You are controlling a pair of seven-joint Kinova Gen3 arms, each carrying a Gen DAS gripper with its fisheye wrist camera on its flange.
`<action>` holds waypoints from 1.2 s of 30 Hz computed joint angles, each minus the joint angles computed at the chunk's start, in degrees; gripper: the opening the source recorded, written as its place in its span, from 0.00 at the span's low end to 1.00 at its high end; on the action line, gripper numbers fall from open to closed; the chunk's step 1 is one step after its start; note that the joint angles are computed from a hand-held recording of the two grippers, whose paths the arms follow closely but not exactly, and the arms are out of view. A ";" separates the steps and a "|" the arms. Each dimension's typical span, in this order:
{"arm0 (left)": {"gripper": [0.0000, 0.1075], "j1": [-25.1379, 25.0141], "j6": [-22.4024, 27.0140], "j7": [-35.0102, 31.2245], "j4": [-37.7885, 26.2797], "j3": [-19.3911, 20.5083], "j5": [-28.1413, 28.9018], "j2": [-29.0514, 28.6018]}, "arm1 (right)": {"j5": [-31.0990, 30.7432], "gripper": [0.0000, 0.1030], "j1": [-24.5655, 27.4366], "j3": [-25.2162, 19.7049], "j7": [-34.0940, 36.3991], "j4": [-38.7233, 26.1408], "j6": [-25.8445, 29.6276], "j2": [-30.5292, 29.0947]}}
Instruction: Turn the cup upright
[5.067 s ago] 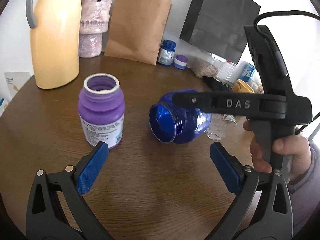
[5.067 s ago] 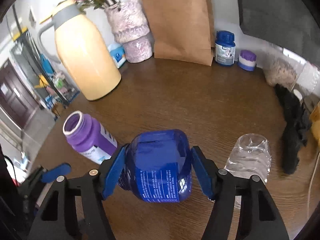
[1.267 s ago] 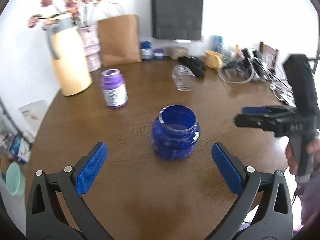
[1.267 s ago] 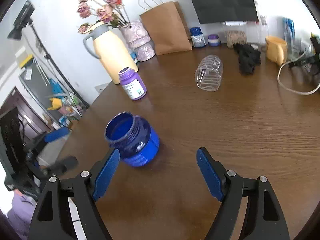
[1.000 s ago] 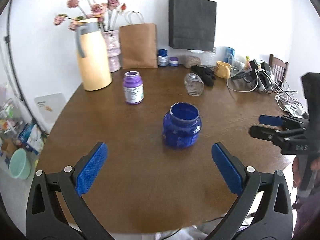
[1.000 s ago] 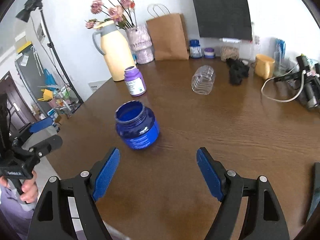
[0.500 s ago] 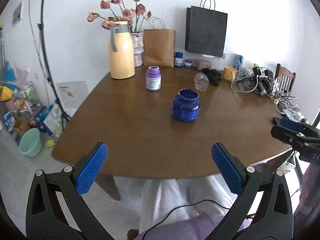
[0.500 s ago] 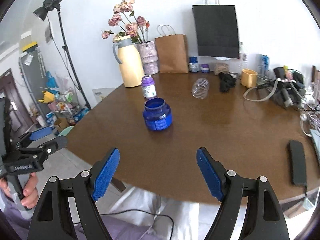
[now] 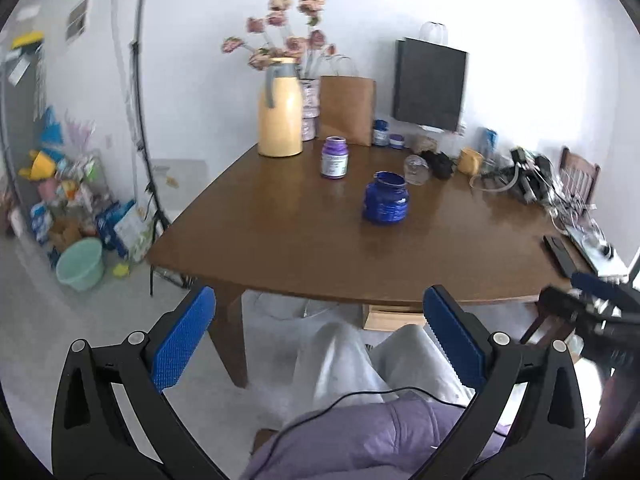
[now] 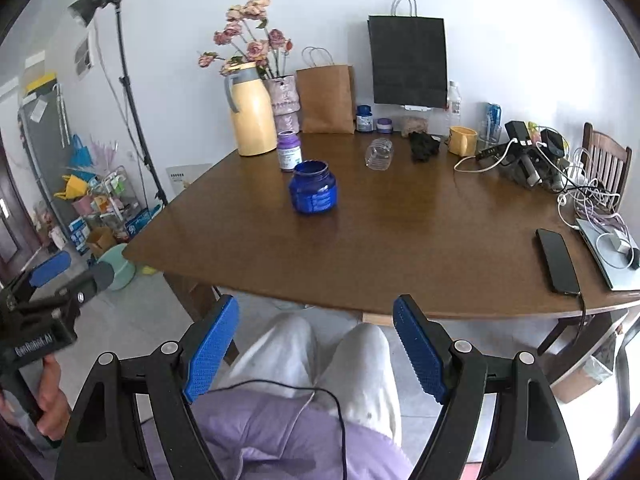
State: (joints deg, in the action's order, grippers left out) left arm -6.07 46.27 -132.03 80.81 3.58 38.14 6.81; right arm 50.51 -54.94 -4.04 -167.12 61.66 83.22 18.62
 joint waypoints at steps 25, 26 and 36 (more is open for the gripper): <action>0.96 2.82 -2.46 -2.62 4.97 -1.08 -3.08 -3.28 | 1.58 0.80 -3.26 0.38 -3.68 0.97 2.13 1.73; 0.96 2.90 -2.50 -2.32 4.99 -1.09 -3.31 -3.34 | 1.60 0.80 -3.25 0.34 -3.88 1.19 2.06 1.60; 0.96 2.99 -2.41 -2.12 4.85 -1.10 -3.48 -3.30 | 1.70 0.80 -2.79 -0.18 -4.46 1.89 1.80 1.14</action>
State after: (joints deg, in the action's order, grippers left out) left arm -3.08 43.86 -134.15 85.66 2.47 34.66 3.51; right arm 52.21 -57.73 -4.22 -171.58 63.55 85.01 19.76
